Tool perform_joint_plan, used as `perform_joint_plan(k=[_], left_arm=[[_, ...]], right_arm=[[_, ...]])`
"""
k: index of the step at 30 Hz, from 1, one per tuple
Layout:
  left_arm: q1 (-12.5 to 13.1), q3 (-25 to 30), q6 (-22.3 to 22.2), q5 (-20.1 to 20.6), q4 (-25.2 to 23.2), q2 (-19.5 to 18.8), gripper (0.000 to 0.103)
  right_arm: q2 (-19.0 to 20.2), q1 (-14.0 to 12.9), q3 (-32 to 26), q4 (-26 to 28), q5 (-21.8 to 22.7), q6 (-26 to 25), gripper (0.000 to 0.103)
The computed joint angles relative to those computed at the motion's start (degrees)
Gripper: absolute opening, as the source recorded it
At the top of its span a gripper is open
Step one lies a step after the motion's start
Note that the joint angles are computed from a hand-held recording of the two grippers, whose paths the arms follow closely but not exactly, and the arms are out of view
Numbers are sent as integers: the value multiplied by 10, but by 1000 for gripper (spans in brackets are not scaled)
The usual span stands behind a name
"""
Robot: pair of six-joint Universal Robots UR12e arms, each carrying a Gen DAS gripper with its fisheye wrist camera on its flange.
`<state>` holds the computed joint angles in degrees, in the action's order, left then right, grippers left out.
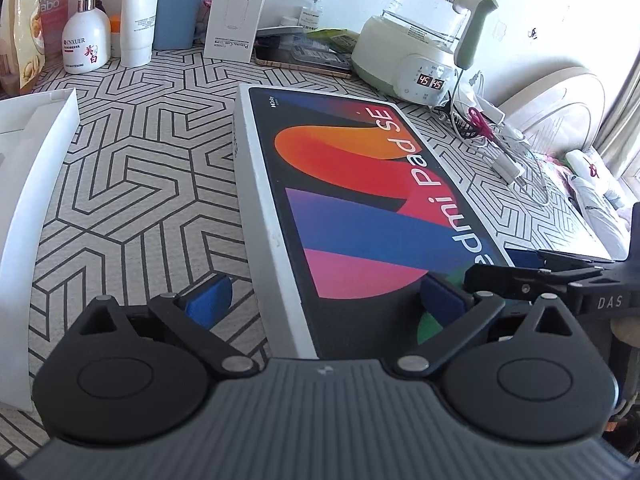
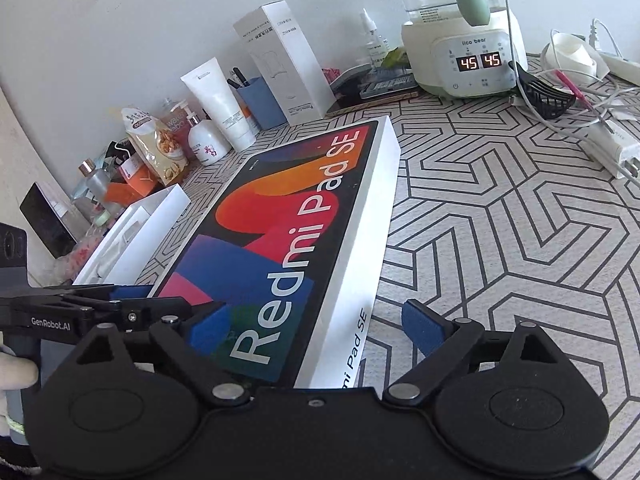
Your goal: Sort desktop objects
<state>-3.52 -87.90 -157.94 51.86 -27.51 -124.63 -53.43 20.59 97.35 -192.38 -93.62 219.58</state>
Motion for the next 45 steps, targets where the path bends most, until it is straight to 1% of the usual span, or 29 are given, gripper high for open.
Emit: perform_joint_plan(k=[1, 2, 6, 11, 17, 20, 24, 27, 29, 31, 33, 36, 38, 39, 42, 44, 45], left_arm=[[-1, 1, 3, -5, -4, -1, 102], [-1, 0, -4, -7, -1, -1, 102], [-4, -2, -9, -4, 4, 0, 103], [-5, -2, -13, -1, 6, 0, 103], [-8, -1, -45, 10, 6, 0, 103], [-8, -2, -46, 11, 11, 0, 103], [-10, -3, -57, 19, 16, 0, 103], [-13, 7, -54, 31, -1, 0, 103], [-13, 11, -51, 30, -11, -1, 103], [-12, 7, -55, 27, -2, -2, 103], [-11, 4, -71, 22, 5, -2, 103], [-9, 14, -79, 20, -29, -3, 103], [-11, 20, -77, 27, -46, -3, 103], [-11, 20, -79, 29, -46, -2, 103], [-11, 10, -95, 29, -21, -1, 103], [-10, 1, -117, 23, 11, -2, 103], [-9, -2, -121, 22, 19, -2, 103]], right_arm=[[2, 2, -6, 5, -1, -5, 100], [4, 3, -11, 11, -2, -13, 102], [2, 1, -8, 10, 14, -24, 103], [8, 5, -1, -27, 4, -33, 103], [5, 2, 0, -23, 40, -55, 103], [3, 0, 1, -20, 46, -58, 103], [5, 3, 1, -27, 31, -52, 103], [6, 4, 0, -26, 28, -50, 103], [7, 5, -1, -28, 25, -49, 103], [8, 7, -1, -32, 19, -47, 103], [10, 9, -2, -35, 11, -44, 103], [14, 15, -7, -36, -11, -36, 103], [14, 16, -8, -38, -14, -35, 103], [14, 16, -8, -38, -13, -35, 103], [15, 16, -8, -38, -15, -35, 103], [16, 17, -8, -42, -16, -35, 103], [16, 17, -8, -43, -18, -35, 103]])
